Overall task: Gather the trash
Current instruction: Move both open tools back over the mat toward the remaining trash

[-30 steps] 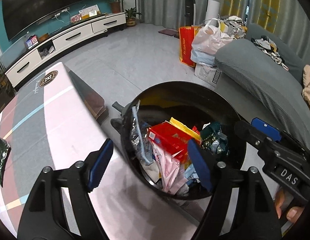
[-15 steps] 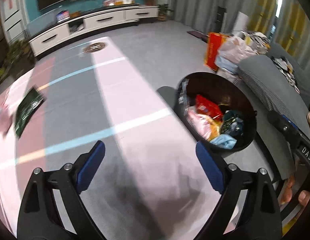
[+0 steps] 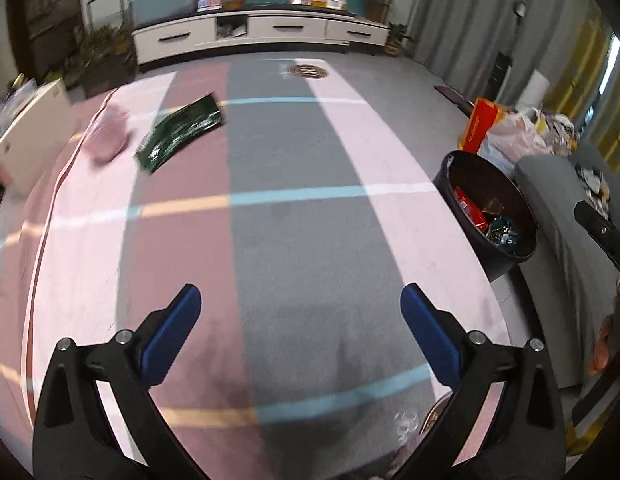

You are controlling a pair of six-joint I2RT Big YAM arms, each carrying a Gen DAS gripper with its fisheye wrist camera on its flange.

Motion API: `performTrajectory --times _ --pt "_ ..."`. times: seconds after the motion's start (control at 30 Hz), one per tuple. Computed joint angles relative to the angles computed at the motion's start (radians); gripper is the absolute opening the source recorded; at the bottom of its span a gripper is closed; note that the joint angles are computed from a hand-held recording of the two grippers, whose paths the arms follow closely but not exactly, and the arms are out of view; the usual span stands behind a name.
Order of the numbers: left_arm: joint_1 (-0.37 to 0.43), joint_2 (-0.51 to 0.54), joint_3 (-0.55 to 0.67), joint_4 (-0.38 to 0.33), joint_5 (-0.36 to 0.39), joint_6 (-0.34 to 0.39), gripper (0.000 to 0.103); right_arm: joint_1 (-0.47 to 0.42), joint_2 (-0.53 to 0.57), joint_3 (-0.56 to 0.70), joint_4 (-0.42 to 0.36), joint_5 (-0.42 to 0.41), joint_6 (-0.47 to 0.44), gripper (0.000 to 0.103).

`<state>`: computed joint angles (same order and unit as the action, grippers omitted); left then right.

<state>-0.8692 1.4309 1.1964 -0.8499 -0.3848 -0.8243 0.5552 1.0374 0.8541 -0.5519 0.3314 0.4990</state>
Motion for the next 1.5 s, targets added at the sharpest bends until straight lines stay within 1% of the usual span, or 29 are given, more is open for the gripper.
performTrajectory --times 0.2,0.3,0.6,0.73,0.83,1.03,1.1,1.2,1.3,1.33,1.43,1.5 --pt "-0.010 -0.103 -0.091 -0.031 -0.056 -0.069 0.100 0.070 0.014 0.036 -0.020 0.030 -0.017 0.096" --pt "-0.007 -0.140 -0.122 -0.041 -0.074 -0.090 0.100 0.109 0.029 0.056 -0.033 0.048 -0.023 0.096" --pt "0.008 -0.231 -0.208 -0.031 -0.086 -0.129 0.100 0.188 0.097 0.126 -0.059 0.069 -0.044 0.096" --pt "0.040 -0.284 -0.267 -0.013 -0.064 -0.153 0.100 0.220 0.145 0.165 -0.065 0.070 -0.054 0.096" --pt "0.067 -0.325 -0.310 -0.013 -0.061 -0.174 0.100 0.235 0.173 0.183 -0.062 0.061 -0.062 0.096" --pt "0.111 -0.400 -0.387 0.018 -0.055 -0.181 0.100 0.263 0.280 0.246 -0.074 -0.008 -0.072 0.096" --pt "0.132 -0.408 -0.409 0.032 -0.042 -0.178 0.100 0.271 0.321 0.270 -0.077 -0.047 -0.076 0.096" --pt "0.167 -0.420 -0.441 0.059 -0.017 -0.173 0.100 0.277 0.372 0.298 -0.054 -0.134 -0.081 0.096" --pt "0.207 -0.431 -0.464 0.084 -0.015 -0.183 0.100 0.283 0.428 0.334 -0.035 -0.195 -0.089 0.096" --pt "0.227 -0.433 -0.470 0.095 -0.010 -0.179 0.100 0.284 0.444 0.347 -0.036 -0.206 -0.089 0.096" --pt "0.287 -0.421 -0.465 0.123 -0.005 -0.151 0.100 0.270 0.498 0.381 -0.024 -0.289 -0.068 0.096" --pt "0.339 -0.388 -0.440 0.143 0.003 -0.109 0.100 0.257 0.541 0.411 -0.017 -0.330 -0.051 0.096"
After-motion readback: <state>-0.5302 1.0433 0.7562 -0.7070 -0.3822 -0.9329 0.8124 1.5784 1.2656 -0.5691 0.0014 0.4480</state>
